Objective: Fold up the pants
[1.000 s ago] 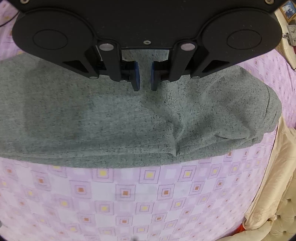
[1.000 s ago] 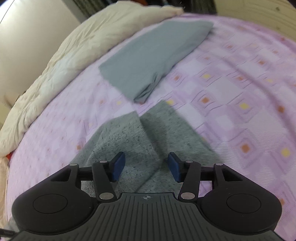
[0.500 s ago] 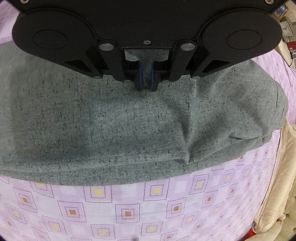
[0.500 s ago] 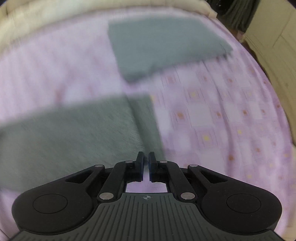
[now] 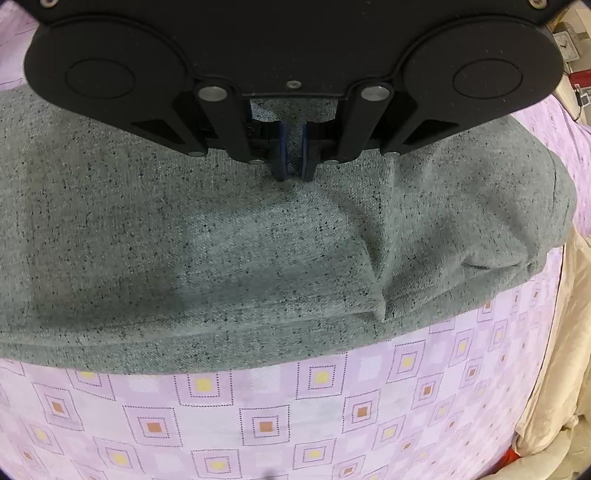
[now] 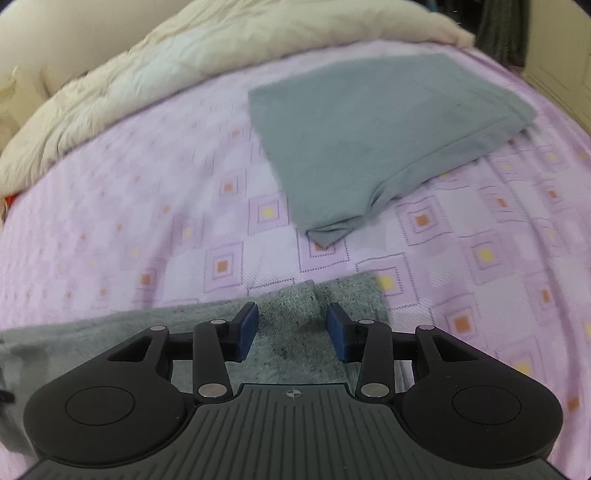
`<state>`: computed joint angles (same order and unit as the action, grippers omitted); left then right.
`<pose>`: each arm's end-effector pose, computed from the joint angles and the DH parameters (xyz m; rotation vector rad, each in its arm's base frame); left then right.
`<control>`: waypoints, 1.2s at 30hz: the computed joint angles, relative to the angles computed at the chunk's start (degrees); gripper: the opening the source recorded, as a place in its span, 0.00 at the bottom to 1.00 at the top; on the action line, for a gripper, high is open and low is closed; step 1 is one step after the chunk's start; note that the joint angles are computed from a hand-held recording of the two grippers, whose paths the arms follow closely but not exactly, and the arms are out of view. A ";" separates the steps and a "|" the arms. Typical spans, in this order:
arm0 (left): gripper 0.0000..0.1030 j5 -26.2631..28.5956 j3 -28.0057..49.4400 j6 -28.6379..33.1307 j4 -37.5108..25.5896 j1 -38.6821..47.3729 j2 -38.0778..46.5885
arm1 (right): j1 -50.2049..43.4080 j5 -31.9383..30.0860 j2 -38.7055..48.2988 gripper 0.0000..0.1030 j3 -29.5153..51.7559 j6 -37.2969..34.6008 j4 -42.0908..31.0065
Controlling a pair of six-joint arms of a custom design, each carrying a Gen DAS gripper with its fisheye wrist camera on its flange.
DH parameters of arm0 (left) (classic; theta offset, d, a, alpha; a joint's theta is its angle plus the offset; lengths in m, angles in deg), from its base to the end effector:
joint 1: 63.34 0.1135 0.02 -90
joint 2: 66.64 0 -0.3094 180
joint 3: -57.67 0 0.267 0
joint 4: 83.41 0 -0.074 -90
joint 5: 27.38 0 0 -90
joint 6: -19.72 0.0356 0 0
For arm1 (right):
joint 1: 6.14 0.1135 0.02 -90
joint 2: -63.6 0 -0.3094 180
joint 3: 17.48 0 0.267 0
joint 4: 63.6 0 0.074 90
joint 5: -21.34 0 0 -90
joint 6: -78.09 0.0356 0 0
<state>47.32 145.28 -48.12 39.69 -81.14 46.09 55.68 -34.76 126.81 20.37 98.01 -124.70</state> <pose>0.3802 -0.1122 0.1782 0.9939 2.8157 0.4087 0.0780 0.1036 0.1720 1.0600 2.3162 0.0226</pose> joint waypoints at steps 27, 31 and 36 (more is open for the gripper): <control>0.20 7.58 1.97 3.61 -1.33 2.18 -5.60 | -0.32 0.01 6.78 0.06 6.66 -0.52 -10.25; 0.21 4.20 1.82 1.93 0.46 0.61 -2.61 | -8.17 -3.43 9.94 0.06 4.18 -9.30 -3.53; 0.22 4.69 2.72 0.29 -0.44 1.73 -2.38 | -7.79 -3.89 16.73 0.06 7.77 -7.16 -7.63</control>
